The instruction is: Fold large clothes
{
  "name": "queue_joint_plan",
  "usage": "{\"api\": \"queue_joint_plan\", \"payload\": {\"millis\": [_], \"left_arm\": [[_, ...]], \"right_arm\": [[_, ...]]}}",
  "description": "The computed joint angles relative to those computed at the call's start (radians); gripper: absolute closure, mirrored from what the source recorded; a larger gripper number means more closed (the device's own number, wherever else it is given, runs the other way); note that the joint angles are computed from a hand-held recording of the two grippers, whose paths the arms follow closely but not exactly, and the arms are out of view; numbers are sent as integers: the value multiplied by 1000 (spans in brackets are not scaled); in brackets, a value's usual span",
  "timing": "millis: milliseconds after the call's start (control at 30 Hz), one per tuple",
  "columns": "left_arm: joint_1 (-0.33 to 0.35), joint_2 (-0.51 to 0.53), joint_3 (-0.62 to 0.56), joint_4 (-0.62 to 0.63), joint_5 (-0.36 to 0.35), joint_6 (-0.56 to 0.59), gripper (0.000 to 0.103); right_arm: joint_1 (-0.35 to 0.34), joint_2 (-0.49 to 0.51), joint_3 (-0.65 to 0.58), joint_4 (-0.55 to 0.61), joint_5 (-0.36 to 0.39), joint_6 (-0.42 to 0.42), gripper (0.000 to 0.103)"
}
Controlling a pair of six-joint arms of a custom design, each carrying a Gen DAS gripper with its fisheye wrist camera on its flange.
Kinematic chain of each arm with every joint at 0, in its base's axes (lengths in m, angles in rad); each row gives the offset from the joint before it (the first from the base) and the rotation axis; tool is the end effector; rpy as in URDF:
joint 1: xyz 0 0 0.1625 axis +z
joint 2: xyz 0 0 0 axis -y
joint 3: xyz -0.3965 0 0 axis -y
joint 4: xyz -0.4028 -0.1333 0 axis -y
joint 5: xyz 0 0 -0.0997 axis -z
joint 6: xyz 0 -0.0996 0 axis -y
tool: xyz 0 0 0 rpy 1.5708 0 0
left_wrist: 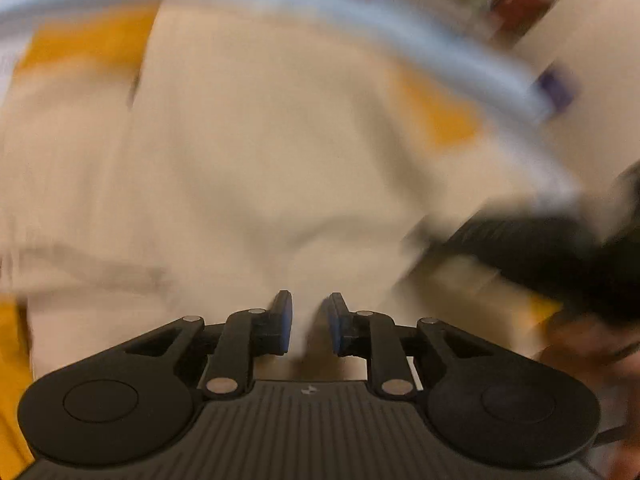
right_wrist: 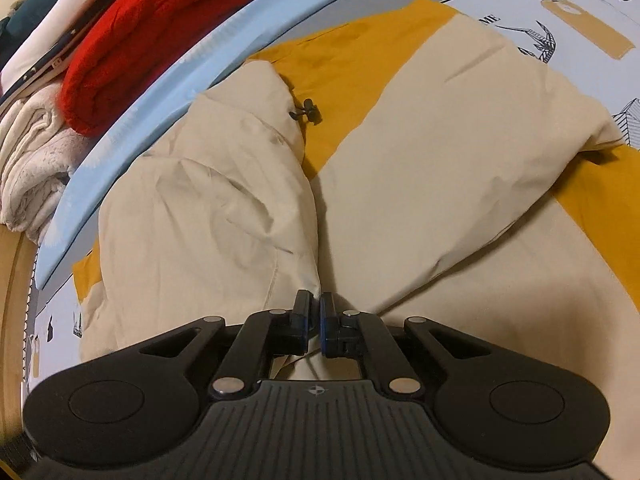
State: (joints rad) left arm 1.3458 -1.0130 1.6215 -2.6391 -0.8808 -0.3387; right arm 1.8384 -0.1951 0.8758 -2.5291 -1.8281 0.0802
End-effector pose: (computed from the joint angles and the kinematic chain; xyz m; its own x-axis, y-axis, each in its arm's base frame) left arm 0.0436 -0.6910 0.2441 -0.8350 -0.3877 -0.3906 -0.0822 0.7896 -0.6081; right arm 0.3221 -0.7664 -0.0794 -0.9684 -0.1135 0.2220 -0.1773 0.9396 -0.2928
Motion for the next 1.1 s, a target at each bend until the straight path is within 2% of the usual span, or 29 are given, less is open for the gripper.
{"api": "queue_joint_plan", "payload": {"millis": [33, 67, 100, 167, 200, 333, 400, 433, 500, 567, 600, 633, 667, 733, 833, 900, 967, 1033, 1100], "left_arm": [[4, -8, -7, 37, -11, -35, 82], [9, -12, -9, 32, -27, -59, 82], [13, -20, 0, -15, -54, -66, 81], [19, -43, 30, -126, -106, -30, 81], [18, -53, 40, -160, -111, -22, 81], [20, -80, 81, -259, -66, -43, 80], [22, -90, 101, -279, -39, -63, 80], [23, -93, 105, -278, -30, -74, 80], [23, -97, 101, -243, -7, -102, 80], [21, -100, 91, -165, 14, -129, 80], [18, -101, 96, -164, 27, -124, 80], [18, -114, 106, -179, 29, -105, 80], [13, -116, 116, -214, 23, -73, 80], [7, -124, 130, -271, -1, -20, 80], [6, -109, 121, -278, -33, -14, 80], [12, -105, 111, -193, -22, -66, 80], [12, -107, 92, -34, 37, -137, 80], [2, -106, 97, -20, 94, -137, 80], [-17, -103, 112, -91, 127, -70, 80]], "right_arm": [[1, 3, -9, 2, -7, 0, 100], [3, 0, -3, -8, -8, 1, 91], [7, -5, 3, -25, -13, 6, 86], [10, -17, 31, -88, -6, -5, 60], [9, -20, 38, -119, 10, -21, 58], [-4, -23, 45, -150, 67, -28, 59], [-14, -20, 40, -139, 80, 1, 74], [-19, -21, 39, -135, 92, 11, 97], [-22, -23, 50, -171, 84, 39, 101], [-19, -17, 42, -183, 48, 57, 101], [-15, -13, 38, -188, 22, 64, 100], [-11, -9, 37, -200, -3, 68, 94], [-5, -8, 39, -219, -33, 70, 80], [7, -4, 45, -263, -79, 48, 63], [22, -8, 69, -357, -72, -40, 63], [20, -11, 80, -384, -11, -74, 63], [13, -20, 83, -335, 15, -46, 63], [21, 1, 30, -220, -91, -5, 62], [20, 10, 10, -157, -172, 23, 58]]}}
